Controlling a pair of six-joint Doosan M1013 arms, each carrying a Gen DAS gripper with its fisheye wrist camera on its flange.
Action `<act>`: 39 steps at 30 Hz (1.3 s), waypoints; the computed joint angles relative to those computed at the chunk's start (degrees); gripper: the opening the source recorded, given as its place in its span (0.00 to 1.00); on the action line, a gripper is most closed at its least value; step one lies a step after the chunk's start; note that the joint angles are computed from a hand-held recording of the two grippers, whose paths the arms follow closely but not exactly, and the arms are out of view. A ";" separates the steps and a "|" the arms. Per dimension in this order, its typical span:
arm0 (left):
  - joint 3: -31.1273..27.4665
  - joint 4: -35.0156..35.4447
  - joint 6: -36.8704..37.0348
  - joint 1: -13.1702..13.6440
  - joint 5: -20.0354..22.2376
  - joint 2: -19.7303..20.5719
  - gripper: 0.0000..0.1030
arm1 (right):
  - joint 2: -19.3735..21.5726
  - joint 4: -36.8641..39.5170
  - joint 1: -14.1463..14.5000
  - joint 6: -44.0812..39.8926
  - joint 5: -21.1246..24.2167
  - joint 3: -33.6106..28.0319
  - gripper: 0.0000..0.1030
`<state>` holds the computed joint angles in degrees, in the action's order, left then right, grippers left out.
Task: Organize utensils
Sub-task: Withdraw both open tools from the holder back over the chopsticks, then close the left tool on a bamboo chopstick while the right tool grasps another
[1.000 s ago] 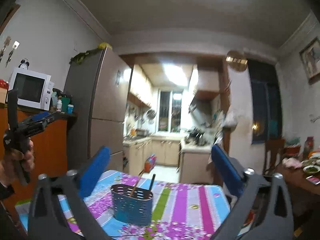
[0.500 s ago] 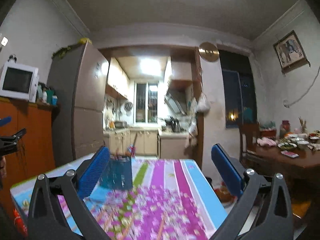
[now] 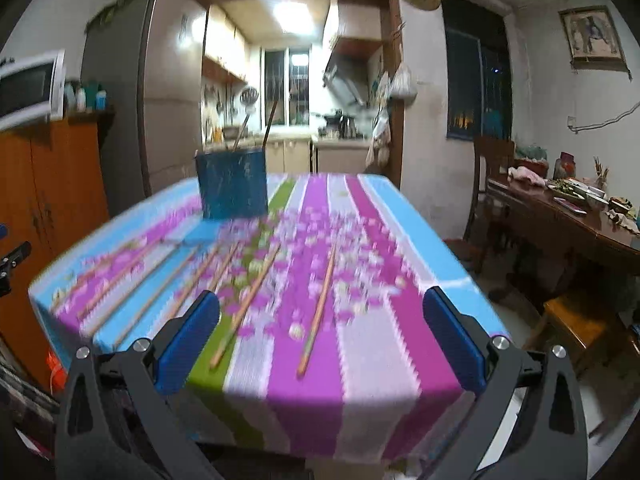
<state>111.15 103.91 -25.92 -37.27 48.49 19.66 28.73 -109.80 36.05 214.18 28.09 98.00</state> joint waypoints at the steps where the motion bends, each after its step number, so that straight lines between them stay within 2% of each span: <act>1: 0.61 0.26 -0.47 -0.01 -1.90 -0.08 0.93 | 0.15 0.86 0.18 -0.85 -0.35 0.09 0.88; 3: 1.14 1.00 -0.87 0.02 -4.66 -0.03 0.85 | 0.52 4.54 0.45 -4.27 -2.13 -0.32 0.84; 7: 0.99 3.45 -3.09 1.10 -13.73 0.20 0.63 | 1.15 9.10 0.87 -9.78 -4.63 -0.86 0.64; 9: 0.54 4.50 -4.65 1.82 -18.15 0.57 0.58 | 1.18 8.75 1.07 -10.79 -6.15 -0.67 0.55; 10: 0.28 5.62 -5.57 2.19 -20.37 0.94 0.51 | 1.21 8.39 1.13 -10.79 -6.78 -0.64 0.51; 12: -0.61 4.42 -3.80 2.47 -22.95 1.88 0.48 | 1.40 7.27 1.31 -11.01 -8.00 -0.70 0.45; 14: -1.19 3.72 -2.97 2.42 -23.56 2.58 0.46 | 1.78 6.81 1.62 -12.51 -8.85 -1.01 0.33; 17: -1.71 3.96 -4.37 2.46 -24.56 3.26 0.45 | 2.30 6.12 1.94 -13.55 -10.16 -1.31 0.27; 20: -2.41 3.10 -4.78 2.24 -24.31 4.03 0.45 | 2.85 5.51 2.39 -14.79 -10.54 -1.77 0.25; 27: -2.40 4.74 -5.65 0.84 -22.66 4.98 0.45 | 4.35 -0.61 3.25 -12.03 -10.51 -3.70 0.20; 33: -2.11 7.26 -7.91 0.28 -21.03 5.36 0.45 | 5.80 6.88 3.36 -18.30 -11.01 -6.14 0.16; 36: -2.29 7.67 -8.87 0.50 -21.42 5.61 0.45 | 6.28 11.03 3.34 -21.87 -10.99 -6.93 0.15; 39: -2.44 8.33 -9.89 0.77 -22.07 5.87 0.45 | 6.48 11.82 3.37 -21.91 -10.65 -7.24 0.15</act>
